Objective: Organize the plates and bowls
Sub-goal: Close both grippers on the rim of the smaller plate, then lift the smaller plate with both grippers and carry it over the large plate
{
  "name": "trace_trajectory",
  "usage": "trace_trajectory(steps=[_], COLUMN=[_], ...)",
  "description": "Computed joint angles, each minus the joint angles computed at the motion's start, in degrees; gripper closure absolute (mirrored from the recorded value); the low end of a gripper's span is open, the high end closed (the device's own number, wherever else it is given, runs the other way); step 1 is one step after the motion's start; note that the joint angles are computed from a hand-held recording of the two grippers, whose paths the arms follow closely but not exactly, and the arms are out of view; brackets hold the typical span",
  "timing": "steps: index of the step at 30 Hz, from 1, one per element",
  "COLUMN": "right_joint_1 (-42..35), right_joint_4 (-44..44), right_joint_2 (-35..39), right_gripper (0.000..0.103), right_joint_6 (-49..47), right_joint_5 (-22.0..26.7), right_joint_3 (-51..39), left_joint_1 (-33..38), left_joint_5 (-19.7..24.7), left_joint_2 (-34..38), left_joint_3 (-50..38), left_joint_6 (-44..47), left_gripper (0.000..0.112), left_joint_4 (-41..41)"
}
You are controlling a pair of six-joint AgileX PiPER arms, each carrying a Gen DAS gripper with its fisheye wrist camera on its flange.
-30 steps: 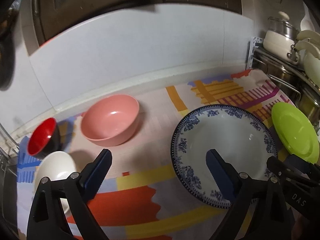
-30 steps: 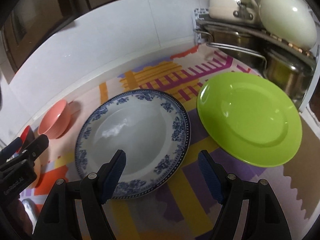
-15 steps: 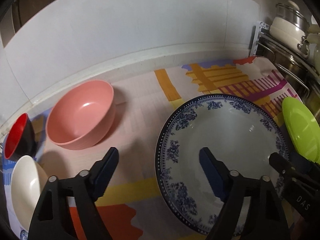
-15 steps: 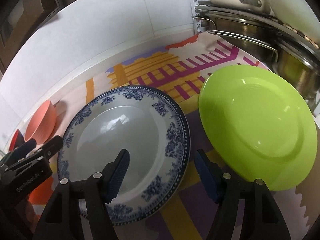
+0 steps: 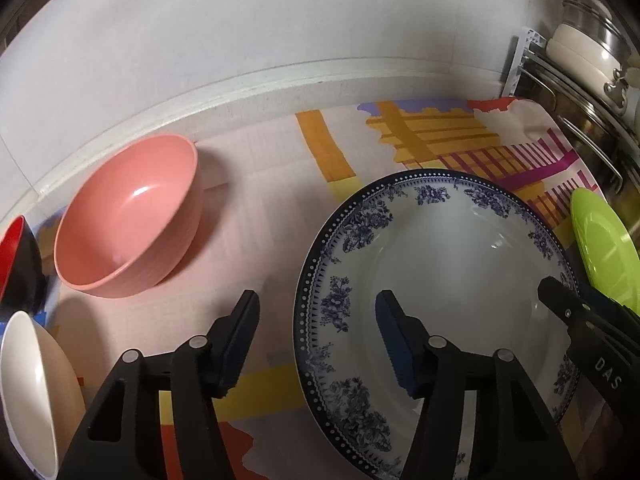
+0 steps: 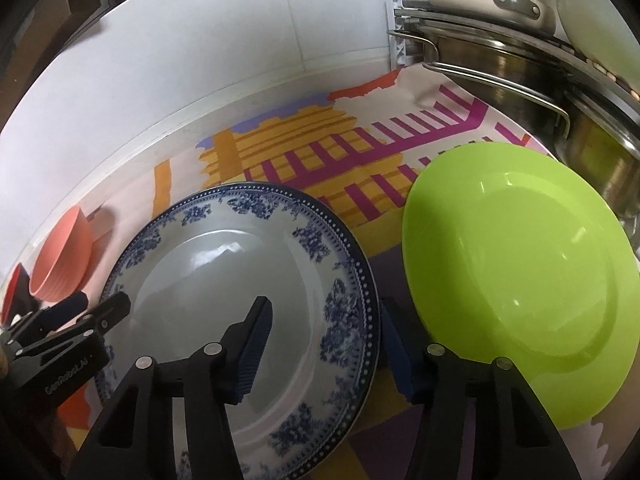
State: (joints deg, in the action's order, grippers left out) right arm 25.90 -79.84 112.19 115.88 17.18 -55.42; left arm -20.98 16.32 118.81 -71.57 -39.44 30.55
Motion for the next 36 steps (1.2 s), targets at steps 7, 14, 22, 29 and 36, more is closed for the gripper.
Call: trace_trajectory(steps=[7, 14, 22, 29, 36], right_joint_1=[-0.1, 0.2, 1.0, 2.7, 4.5], right_joint_4=[6.0, 8.8, 9.6, 7.7, 10.1], right_joint_2=[1.9, 2.4, 2.2, 0.4, -1.8], right_gripper=[0.057, 0.065, 0.066, 0.066, 0.066], right_joint_6=[-8.9, -14.3, -15.5, -13.4, -15.6], right_joint_5=[2.2, 3.4, 3.5, 5.0, 6.2], right_joint_3=[-3.3, -4.6, -4.5, -3.0, -1.3], left_joint_1=[0.8, 0.0, -0.7, -1.1, -1.2], left_joint_5=[0.6, 1.5, 1.5, 0.8, 0.7], left_joint_2=[1.0, 0.9, -0.7, -4.1, -6.6], left_joint_3=[-1.3, -1.3, 0.8, 4.8, 8.3], left_joint_6=[6.8, 2.5, -6.4, -10.9, -11.9], left_gripper=[0.067, 0.074, 0.075, 0.077, 0.077], left_joint_4=[-7.4, -2.7, 6.6, 11.6, 12.5])
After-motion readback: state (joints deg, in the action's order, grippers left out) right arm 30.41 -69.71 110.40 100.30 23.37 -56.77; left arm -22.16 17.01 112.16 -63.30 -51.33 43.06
